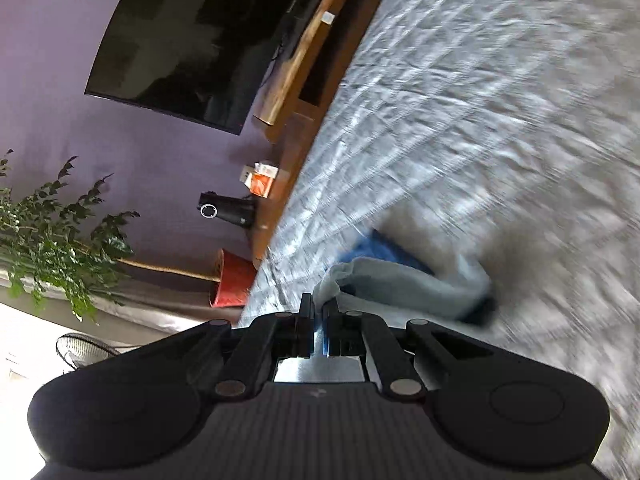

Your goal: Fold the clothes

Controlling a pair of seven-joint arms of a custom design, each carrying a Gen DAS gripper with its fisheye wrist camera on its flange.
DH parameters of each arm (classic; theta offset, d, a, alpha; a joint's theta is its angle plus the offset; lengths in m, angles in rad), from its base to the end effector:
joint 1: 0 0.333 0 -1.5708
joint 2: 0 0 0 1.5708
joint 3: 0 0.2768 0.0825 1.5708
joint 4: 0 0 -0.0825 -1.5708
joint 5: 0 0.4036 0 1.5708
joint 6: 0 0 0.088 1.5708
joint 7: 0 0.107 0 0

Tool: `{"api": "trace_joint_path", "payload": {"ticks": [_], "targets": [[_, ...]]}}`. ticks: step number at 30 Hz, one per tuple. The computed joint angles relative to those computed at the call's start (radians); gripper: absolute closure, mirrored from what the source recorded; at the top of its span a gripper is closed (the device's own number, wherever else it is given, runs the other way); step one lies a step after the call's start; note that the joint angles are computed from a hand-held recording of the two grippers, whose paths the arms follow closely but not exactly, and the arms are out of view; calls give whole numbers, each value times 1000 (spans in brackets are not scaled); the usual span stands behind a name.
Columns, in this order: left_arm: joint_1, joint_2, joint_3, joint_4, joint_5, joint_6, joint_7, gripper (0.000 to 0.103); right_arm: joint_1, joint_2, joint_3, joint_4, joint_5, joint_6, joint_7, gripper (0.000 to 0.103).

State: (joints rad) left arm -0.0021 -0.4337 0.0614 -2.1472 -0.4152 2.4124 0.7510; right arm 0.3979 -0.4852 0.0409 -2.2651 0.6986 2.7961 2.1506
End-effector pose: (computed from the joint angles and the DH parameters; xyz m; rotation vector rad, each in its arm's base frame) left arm 0.5053 0.0322 0.6179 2.7349 -0.6640 1.1668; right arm 0.4557 0.1843 0.6214 -0.8941 1.8475 0.2750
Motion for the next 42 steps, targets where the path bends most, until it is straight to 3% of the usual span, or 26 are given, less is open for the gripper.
{"api": "trace_joint_path", "payload": {"ticks": [4,12,18,20,21,23,25,26,27,28,31,34,37,39,42], "targets": [[-1,155,-8,112,-17,27,18,95,4,160,-8,127,16,12,-13,100],[44,368,-74,268,-22,64,40,95,-36,289,20,205,1,17,26,100],[77,437,-110,295,28,72,27,90,-65,368,43,254,-115,3,80,98],[85,417,-113,267,84,92,-15,84,-66,375,44,253,-116,17,86,90],[91,402,-111,258,132,87,-50,84,-72,364,48,240,-144,28,105,87],[102,372,-106,243,199,69,-95,75,-87,338,54,211,-206,53,140,78],[110,320,-97,205,218,71,-108,68,-155,274,100,156,-416,65,290,78],[111,294,-94,194,230,59,-113,61,-212,250,150,150,-578,52,354,78],[112,270,-91,186,240,40,-115,58,-236,223,169,143,-687,35,360,78],[107,242,-86,173,233,31,-97,55,-225,223,168,155,-726,35,297,79],[81,147,-73,118,208,11,-39,50,-69,283,99,249,-599,-29,-39,83],[49,58,-68,52,197,-6,-5,40,-13,417,120,417,-591,-104,-223,84],[8,4,-61,5,194,-28,59,36,24,493,132,523,-630,-200,-326,85],[-19,-3,-47,-13,164,-41,95,36,48,617,129,661,-683,-287,-353,85],[-51,10,-10,-21,57,-72,130,39,107,712,76,751,-860,-300,-279,88]]}}
